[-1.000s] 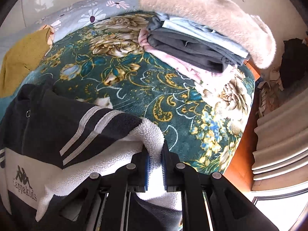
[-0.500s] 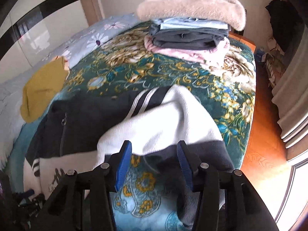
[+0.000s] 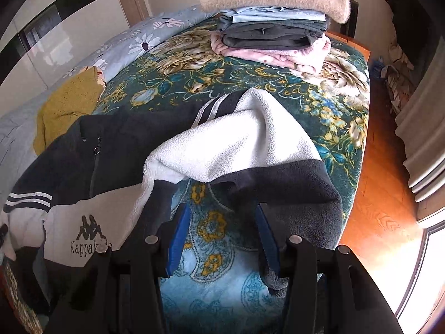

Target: Fold clothes

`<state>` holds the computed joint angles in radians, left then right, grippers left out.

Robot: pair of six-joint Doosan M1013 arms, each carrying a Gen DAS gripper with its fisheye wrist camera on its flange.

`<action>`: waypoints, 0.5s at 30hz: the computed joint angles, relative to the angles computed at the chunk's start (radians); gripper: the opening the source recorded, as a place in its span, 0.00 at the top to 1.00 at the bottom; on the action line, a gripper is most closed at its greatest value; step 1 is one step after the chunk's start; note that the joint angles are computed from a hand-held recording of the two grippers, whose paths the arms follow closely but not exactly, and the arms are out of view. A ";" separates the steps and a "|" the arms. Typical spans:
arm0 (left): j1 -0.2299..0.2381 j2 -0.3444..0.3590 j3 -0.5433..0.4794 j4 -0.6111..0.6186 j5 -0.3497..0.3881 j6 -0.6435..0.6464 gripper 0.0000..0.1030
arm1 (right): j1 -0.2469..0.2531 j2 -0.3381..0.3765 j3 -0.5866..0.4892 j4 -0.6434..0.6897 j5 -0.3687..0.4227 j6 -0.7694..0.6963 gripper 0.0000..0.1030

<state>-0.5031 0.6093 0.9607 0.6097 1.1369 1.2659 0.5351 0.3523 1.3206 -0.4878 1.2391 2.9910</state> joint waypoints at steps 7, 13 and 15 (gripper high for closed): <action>0.058 0.171 -0.267 -0.093 0.170 0.023 0.91 | -0.007 -0.038 0.056 0.005 -0.037 0.080 0.51; 0.127 0.189 -0.330 -0.522 0.174 -0.181 0.87 | -0.039 -0.109 0.147 -0.004 -0.043 0.228 0.50; 0.121 0.123 -0.230 -0.569 0.075 -0.183 0.84 | -0.050 -0.134 0.182 -0.008 -0.057 0.268 0.47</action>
<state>-0.3818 0.7327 0.7303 0.0403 1.2121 1.0830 0.4853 0.2183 1.5022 -0.4954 1.1823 3.2587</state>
